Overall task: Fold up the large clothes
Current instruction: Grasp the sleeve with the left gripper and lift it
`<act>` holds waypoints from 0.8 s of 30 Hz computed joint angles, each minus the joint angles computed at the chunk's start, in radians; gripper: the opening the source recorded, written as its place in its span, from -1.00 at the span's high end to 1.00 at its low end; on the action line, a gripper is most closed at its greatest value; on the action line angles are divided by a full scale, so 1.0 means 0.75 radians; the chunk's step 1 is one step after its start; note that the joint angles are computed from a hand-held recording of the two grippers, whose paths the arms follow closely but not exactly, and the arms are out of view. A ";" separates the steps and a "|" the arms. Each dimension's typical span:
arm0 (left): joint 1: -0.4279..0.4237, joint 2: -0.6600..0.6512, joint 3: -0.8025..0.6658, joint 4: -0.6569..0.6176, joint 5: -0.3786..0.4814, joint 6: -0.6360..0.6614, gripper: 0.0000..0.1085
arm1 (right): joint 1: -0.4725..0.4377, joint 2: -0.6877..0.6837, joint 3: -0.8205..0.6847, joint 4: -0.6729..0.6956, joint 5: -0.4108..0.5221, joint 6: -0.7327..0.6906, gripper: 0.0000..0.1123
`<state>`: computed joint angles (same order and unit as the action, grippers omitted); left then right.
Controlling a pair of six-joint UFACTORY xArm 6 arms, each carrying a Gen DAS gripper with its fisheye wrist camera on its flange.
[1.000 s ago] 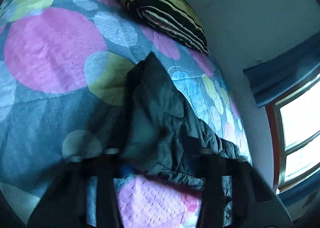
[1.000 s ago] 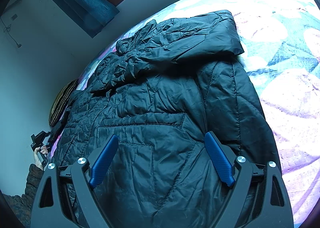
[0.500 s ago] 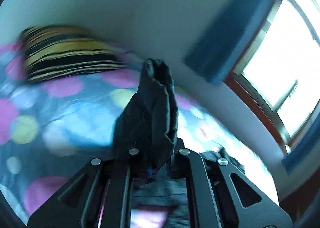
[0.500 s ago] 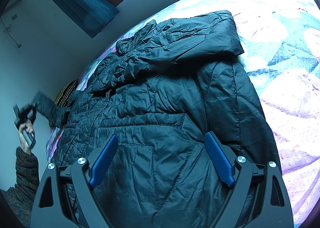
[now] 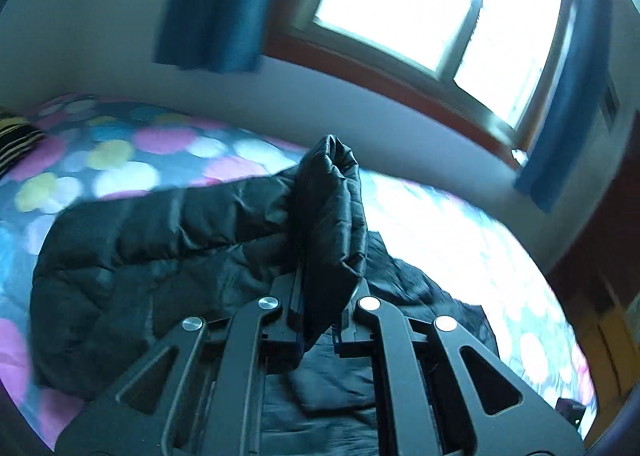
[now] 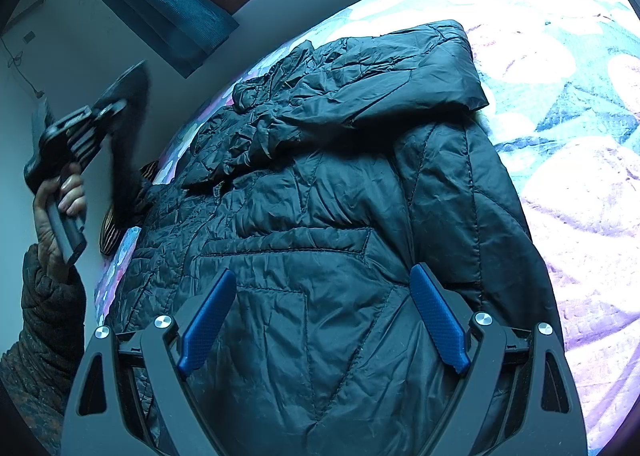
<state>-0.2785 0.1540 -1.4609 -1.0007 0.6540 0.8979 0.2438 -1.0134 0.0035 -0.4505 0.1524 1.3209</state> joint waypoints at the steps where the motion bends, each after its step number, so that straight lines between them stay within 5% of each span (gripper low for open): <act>1: -0.041 0.004 0.009 0.022 -0.014 -0.014 0.85 | 0.000 0.001 0.000 0.001 -0.002 0.000 -0.57; 12: -0.320 0.098 0.119 0.302 -0.154 -0.207 0.85 | -0.008 -0.016 0.021 0.032 -0.029 -0.028 -0.57; 24: -0.373 0.107 0.223 0.433 -0.270 -0.243 0.83 | -0.010 -0.016 0.023 0.029 -0.037 -0.023 -0.57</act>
<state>-0.5585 0.2342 -1.2935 -0.6760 0.4518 0.7154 0.2366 -1.0254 0.0209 -0.4289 0.1248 1.3035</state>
